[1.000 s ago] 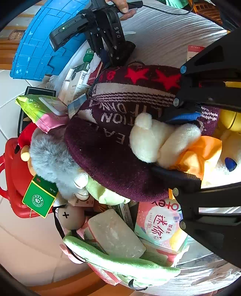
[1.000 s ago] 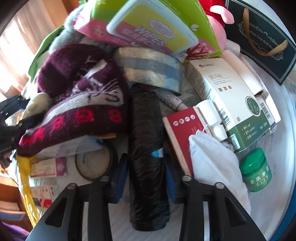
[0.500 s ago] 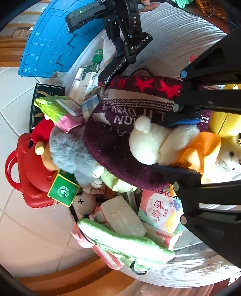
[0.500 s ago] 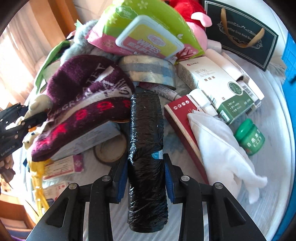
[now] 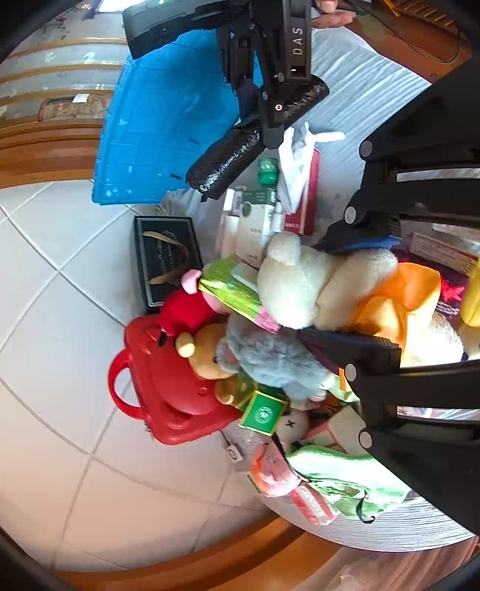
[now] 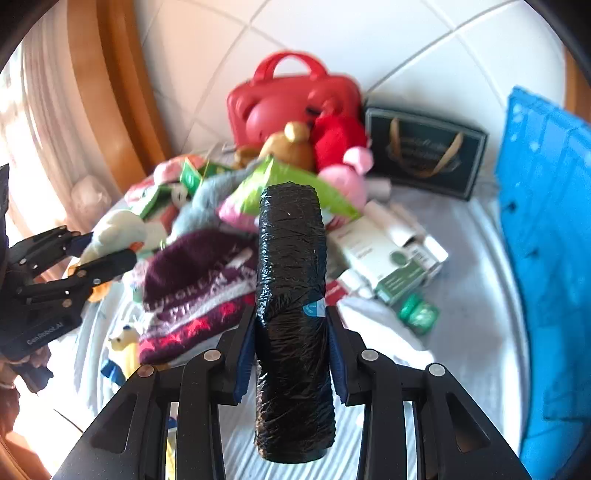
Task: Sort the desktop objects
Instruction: 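Lift the bear and umbrella with both grippers and carry them over the blue bin, then open both grippers to drop the bear and umbrella into the blue bin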
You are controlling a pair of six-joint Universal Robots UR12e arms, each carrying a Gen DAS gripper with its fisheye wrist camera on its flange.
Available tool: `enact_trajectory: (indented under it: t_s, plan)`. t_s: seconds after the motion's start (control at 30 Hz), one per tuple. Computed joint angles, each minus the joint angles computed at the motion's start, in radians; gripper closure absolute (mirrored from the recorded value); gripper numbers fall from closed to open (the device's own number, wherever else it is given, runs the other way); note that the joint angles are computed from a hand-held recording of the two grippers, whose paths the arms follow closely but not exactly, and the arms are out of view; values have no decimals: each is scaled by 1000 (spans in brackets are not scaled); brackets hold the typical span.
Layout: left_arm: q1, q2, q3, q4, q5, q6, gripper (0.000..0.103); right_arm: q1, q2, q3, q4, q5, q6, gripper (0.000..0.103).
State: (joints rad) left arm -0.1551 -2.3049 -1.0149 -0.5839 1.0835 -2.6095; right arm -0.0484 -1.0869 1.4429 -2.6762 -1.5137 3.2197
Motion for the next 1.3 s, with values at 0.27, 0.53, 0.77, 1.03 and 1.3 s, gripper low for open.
enact_trajectory:
  t_s: [0.27,0.53,0.77,1.03,1.3]
  plan:
    - [-67,-4,88,53,-178,11,69,-4,-124,104,-197,-180,72,69]
    - [-183,-24,189,80,-289,-3,69,-80,-290,236,-326,-343,138,69]
    - [-297,-75,321,11,-252,-10,65,-187,-378,312,-368,-403,146,69]
    - [-403,-160,499,-7,10,-60,19,-285,-379,308,-362,-476,210,33]
    - [-409,-173,498,46,65,-159,4,-302,-391,338,-461,-479,182,21]
